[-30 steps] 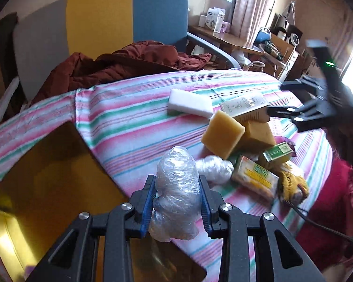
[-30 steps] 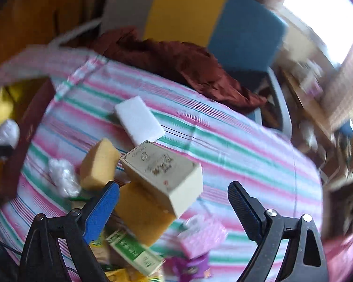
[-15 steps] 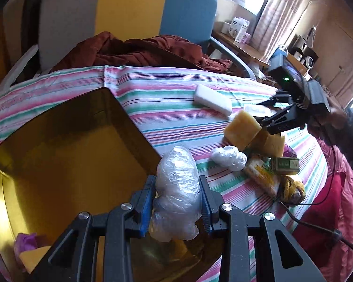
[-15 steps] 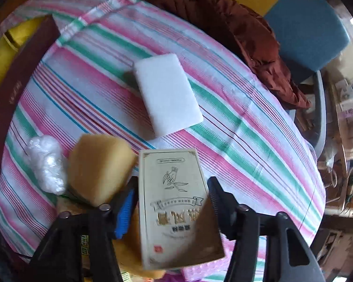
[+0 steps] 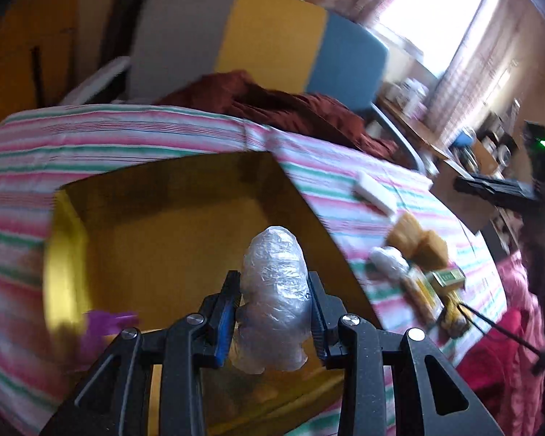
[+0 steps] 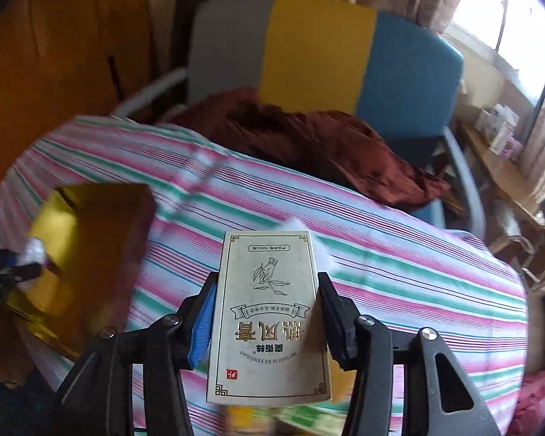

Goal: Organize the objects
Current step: 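Carry the bundle into the tray with the left tool while the right tool places the white box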

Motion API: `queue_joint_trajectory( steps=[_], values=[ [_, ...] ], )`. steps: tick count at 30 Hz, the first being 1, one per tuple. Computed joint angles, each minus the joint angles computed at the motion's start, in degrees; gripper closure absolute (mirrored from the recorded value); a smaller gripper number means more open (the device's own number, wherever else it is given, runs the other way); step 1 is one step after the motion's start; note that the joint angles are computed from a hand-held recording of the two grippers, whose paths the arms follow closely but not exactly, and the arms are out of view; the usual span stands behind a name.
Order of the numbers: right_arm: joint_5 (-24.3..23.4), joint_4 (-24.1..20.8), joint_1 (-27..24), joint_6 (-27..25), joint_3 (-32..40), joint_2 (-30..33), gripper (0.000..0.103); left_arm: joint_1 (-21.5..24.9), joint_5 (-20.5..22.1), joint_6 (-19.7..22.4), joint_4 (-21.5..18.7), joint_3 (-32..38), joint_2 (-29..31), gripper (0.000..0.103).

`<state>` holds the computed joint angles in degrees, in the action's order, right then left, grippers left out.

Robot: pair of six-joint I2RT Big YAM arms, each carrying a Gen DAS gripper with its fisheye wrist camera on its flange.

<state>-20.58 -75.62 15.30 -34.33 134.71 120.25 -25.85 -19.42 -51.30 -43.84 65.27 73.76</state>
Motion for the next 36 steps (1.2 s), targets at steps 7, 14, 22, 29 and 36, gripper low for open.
queue_joint_trajectory(
  steps=[7, 14, 22, 29, 36],
  values=[
    [-5.26, 1.67, 8.24, 4.22, -9.91, -3.64, 0.051, 3.08, -5.41, -3.43, -3.92, -5.64, -7.69, 0.067],
    [-5.14, 3.49, 16.19, 12.81, -11.20, -1.89, 0.051, 6.98, -4.63, -1.62, -4.15, -8.38, -9.22, 0.064],
    [-11.10, 5.69, 19.68, 18.78, -12.47, -1.84, 0.015, 3.66, -8.83, -10.72, -6.60, -12.54, -13.09, 0.023],
    [-6.88, 14.12, 18.82, 17.07, -26.36, -10.21, 0.015, -0.55, -12.05, -17.18, -9.63, -14.32, -14.86, 0.023],
    [-0.54, 26.72, 17.68, 15.49, -42.03, -20.76, 0.015, -4.48, -14.60, -19.87, -11.44, -12.73, -12.96, 0.017]
  ],
)
